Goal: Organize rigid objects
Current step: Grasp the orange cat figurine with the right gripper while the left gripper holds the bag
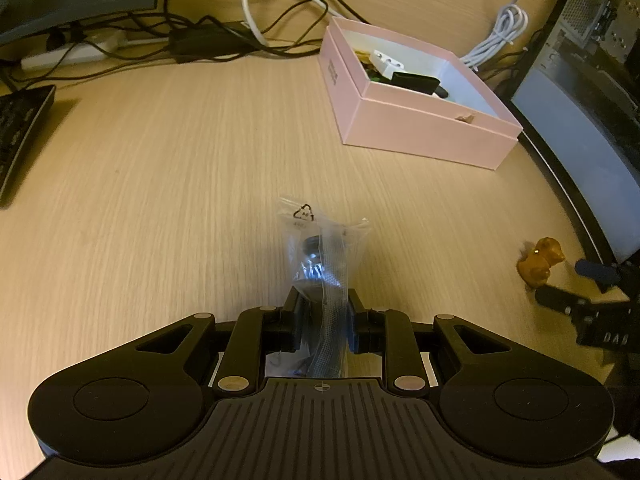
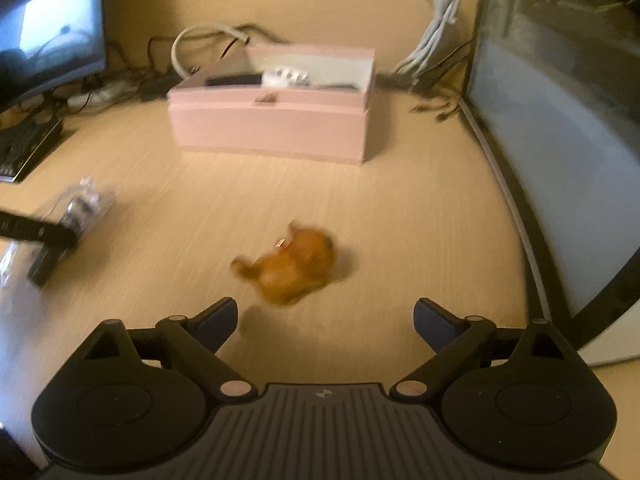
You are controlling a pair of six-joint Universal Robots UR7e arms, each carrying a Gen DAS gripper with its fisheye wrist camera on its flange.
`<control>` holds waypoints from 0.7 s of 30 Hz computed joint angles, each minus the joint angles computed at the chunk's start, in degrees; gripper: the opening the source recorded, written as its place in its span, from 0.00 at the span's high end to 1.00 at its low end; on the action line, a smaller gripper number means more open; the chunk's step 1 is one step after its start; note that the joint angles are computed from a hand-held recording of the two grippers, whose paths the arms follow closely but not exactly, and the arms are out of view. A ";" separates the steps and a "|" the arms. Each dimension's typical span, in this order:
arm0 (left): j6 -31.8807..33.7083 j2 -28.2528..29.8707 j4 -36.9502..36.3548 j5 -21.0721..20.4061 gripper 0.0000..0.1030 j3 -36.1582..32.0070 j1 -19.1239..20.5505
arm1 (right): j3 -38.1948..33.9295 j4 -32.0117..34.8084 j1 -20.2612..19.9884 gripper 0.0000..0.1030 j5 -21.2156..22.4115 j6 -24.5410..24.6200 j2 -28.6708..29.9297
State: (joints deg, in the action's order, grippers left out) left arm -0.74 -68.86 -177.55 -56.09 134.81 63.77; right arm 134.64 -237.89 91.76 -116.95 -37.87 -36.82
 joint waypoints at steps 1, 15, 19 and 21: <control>-0.21 0.09 -0.12 0.19 0.77 0.07 -0.15 | -0.15 0.86 -0.19 0.07 0.60 -0.17 -0.43; -2.57 0.23 -1.77 1.62 0.77 1.37 -1.14 | -0.46 -0.70 -1.97 0.17 4.64 -3.28 1.00; -3.14 0.39 -1.83 2.40 0.77 1.59 -1.62 | -0.84 -1.42 -1.54 0.17 5.13 -4.55 1.13; -3.52 0.27 -1.87 2.43 0.77 1.77 -1.71 | -1.45 -0.83 -1.32 0.18 5.57 -5.37 1.19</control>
